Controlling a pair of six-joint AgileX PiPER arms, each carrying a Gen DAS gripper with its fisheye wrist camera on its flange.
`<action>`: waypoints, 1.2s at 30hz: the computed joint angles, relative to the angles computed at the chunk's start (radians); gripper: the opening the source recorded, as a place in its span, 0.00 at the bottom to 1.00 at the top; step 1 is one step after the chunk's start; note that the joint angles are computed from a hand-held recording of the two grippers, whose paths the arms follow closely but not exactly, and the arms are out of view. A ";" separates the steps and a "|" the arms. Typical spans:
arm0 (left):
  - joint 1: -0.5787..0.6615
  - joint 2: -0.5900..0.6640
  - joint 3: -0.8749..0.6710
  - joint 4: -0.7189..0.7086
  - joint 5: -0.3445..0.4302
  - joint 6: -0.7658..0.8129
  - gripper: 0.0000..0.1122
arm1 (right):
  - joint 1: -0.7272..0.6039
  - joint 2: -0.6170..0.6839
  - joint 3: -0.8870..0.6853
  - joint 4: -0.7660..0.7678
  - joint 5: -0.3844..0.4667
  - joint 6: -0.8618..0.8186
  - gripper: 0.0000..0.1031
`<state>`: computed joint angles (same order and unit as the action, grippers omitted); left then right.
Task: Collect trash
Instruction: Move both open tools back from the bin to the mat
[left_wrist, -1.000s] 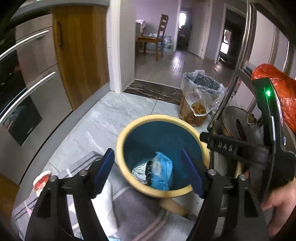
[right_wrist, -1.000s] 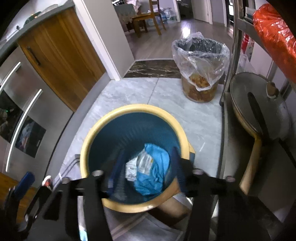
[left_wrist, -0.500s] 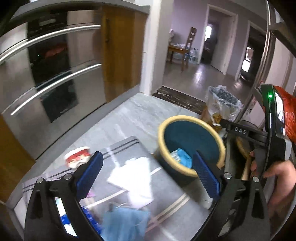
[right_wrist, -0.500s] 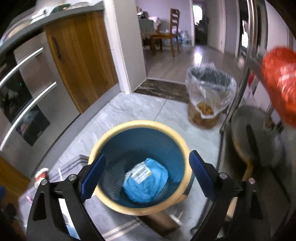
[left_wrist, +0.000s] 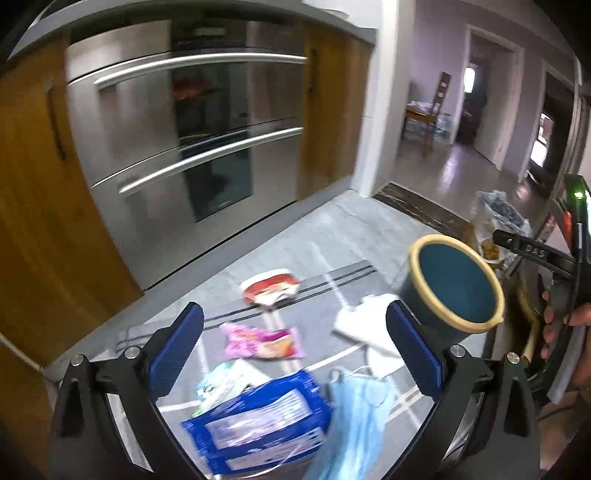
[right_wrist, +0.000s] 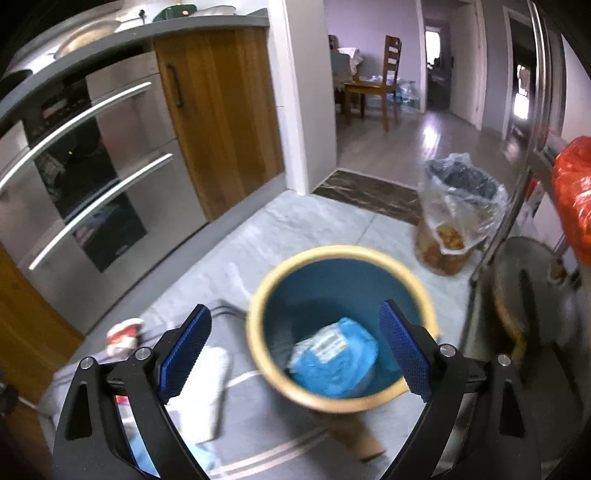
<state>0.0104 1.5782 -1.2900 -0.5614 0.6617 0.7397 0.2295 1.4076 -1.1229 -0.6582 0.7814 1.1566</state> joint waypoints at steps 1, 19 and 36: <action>0.022 0.000 0.006 -0.004 0.000 0.008 0.87 | 0.015 0.011 -0.011 0.005 0.002 0.007 0.89; 0.141 0.142 -0.082 0.009 0.016 -0.031 0.87 | 0.057 0.162 -0.112 0.148 -0.065 -0.119 0.89; -0.048 0.621 -0.678 0.228 0.188 -0.361 0.87 | -0.046 0.333 -0.208 0.380 -0.116 -0.399 0.89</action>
